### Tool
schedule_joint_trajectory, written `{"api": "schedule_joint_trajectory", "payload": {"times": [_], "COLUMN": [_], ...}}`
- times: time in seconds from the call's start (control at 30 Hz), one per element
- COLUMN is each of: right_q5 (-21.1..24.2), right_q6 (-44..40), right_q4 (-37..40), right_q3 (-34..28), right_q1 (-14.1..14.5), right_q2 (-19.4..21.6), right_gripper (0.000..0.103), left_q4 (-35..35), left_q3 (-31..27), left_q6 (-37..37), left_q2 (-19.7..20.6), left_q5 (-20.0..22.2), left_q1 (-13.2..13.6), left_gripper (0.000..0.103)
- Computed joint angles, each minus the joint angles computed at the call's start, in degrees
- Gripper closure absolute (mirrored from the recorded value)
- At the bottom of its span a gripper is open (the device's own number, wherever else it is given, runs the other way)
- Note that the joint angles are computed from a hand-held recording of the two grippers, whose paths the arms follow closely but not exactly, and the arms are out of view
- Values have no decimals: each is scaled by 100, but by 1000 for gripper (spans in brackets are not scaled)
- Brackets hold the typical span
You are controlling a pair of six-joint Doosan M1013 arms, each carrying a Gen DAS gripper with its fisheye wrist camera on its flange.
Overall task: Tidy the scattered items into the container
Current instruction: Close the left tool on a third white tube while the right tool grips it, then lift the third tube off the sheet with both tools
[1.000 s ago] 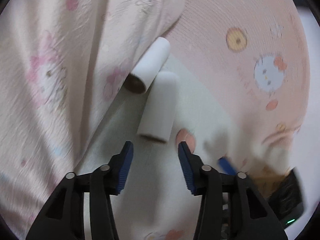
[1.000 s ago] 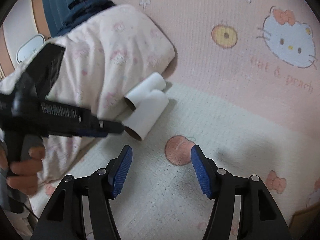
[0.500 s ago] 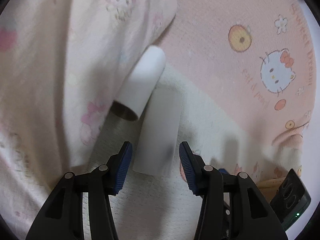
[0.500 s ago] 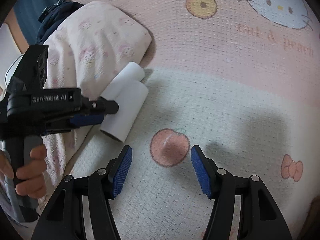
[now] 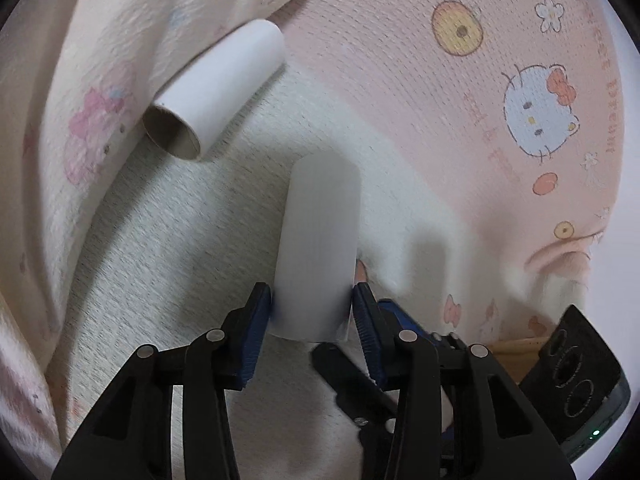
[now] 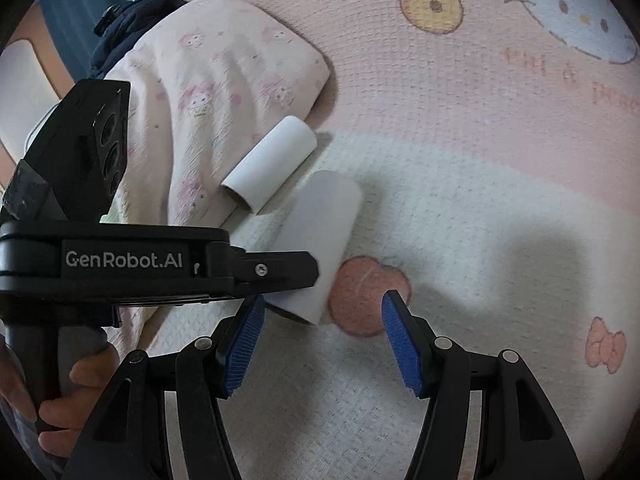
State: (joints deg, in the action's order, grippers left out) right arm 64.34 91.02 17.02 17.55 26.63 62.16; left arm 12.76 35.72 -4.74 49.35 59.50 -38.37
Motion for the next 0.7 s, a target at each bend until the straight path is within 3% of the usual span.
{"api": "schedule_joint_trajectory", "payload": {"times": [0.23, 0.4, 0.47, 0.7], "right_q5": [216, 343, 331, 13], "right_q6": [-90, 165, 169, 129], "right_q4": [140, 689, 802, 888], "right_q3": [-78, -47, 96, 1160], "right_q1": [-5, -120, -147, -204], "right_q2": [52, 66, -5, -571], "right_gripper": [44, 48, 55, 55], "left_q4": [101, 141, 174, 319], "left_q3": [325, 307, 208, -468], "left_q6": [-372, -509, -508, -304], "left_q2": [-151, -134, -86, 231], "left_q5": [-442, -520, -435, 83], "left_q1": [-40, -99, -139, -312], "left_gripper": [56, 57, 57, 57]}}
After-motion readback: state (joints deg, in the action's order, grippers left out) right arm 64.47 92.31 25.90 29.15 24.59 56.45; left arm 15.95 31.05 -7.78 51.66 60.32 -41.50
